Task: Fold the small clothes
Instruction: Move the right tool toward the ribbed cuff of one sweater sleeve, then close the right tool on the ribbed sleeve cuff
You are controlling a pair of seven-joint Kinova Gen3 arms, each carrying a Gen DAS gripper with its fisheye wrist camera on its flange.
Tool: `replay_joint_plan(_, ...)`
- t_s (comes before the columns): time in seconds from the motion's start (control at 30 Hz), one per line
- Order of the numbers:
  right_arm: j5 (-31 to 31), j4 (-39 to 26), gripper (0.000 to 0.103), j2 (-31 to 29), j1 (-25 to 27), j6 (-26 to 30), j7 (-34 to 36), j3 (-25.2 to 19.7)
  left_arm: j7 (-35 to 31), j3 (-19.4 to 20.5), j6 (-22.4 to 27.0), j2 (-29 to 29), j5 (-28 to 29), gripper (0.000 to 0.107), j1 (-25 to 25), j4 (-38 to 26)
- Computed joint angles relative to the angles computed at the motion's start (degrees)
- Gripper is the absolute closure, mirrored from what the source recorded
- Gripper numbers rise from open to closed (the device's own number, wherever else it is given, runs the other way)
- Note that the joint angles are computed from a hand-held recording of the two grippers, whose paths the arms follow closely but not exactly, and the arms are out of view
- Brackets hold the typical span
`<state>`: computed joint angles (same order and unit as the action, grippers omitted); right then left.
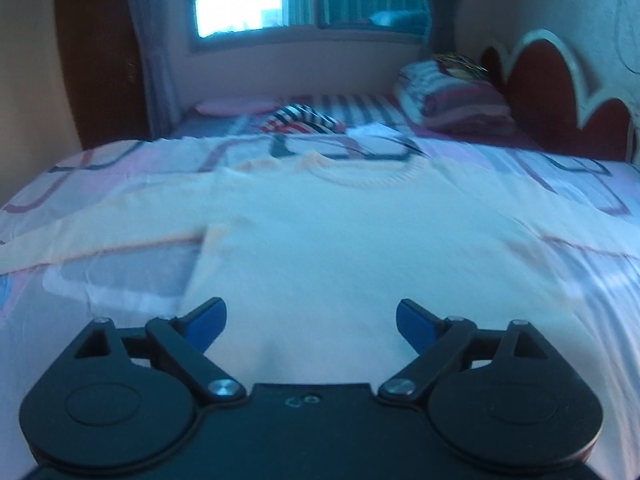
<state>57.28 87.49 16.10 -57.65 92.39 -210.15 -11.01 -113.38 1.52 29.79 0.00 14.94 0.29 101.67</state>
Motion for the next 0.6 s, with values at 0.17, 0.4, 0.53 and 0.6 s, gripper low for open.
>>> replay_joint_plan(0.17, -1.25, 6.60, 0.025, -2.02, 4.82, -4.98, -3.04, 0.98, 3.49, 0.87, -2.05, 3.52, -3.41, 0.010, 0.55, -1.54)
replay_joint_plan(0.4, -3.77, 14.78, 0.045, -5.24, 11.15, -13.79, -12.13, 0.82, 4.02, 1.56, -3.13, 6.62, -4.48, 0.010, 0.28, -2.62)
replay_joint_plan(0.53, -2.99, 19.60, 0.069, -7.24, 13.62, -19.38, -19.22, 0.27, 4.53, 1.87, -2.04, 7.80, -4.97, 0.010, 0.05, -3.81)
replay_joint_plan(0.6, -1.40, 21.73, 0.069, -8.28, 14.37, -21.10, -22.98, -0.13, 4.03, 2.16, -2.12, 8.00, -4.75, 0.010, -0.21, -3.94)
